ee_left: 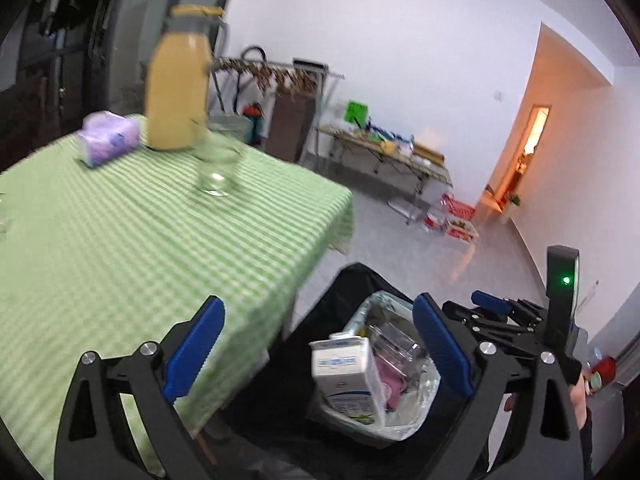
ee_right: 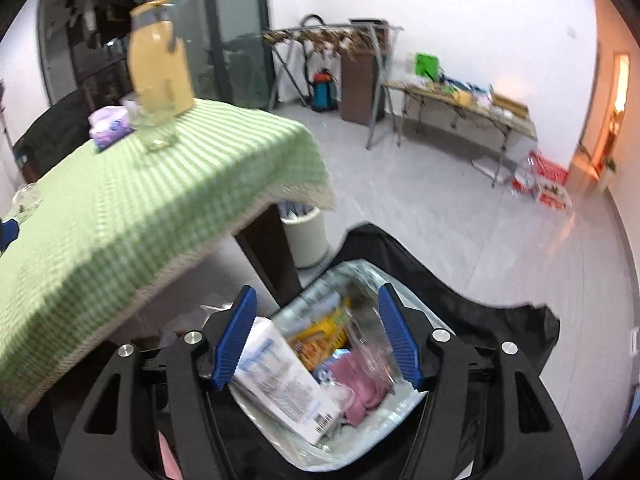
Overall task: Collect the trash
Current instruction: 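Move both open tools back over the table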
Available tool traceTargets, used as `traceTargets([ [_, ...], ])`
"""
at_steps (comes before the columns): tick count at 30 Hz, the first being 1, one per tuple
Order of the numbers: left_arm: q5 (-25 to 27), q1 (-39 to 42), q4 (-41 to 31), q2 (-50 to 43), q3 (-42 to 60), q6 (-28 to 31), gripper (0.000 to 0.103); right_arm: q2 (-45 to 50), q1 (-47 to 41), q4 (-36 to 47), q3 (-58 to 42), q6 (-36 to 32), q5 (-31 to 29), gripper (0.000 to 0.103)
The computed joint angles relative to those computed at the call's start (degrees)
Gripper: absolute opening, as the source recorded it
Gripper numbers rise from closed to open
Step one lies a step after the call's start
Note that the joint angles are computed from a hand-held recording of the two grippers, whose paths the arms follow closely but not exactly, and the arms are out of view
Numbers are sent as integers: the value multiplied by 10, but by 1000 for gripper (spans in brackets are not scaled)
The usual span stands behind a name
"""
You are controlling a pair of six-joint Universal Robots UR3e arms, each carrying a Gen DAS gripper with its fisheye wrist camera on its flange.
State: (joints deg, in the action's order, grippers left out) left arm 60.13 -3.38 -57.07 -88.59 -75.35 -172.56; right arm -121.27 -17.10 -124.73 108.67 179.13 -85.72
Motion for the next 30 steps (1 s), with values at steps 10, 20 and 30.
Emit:
traceTargets([
  [10,-90,226,-145,132,-1,108,95,167,252,-57,-160,72,-154,67],
  [20,-239,515,-427,199,56,378,95,343,393,-65,-364,80,-216,70],
  [30,-158,611,-178,-3,104,345,95,613,483,-39,-724,13,-186,72],
])
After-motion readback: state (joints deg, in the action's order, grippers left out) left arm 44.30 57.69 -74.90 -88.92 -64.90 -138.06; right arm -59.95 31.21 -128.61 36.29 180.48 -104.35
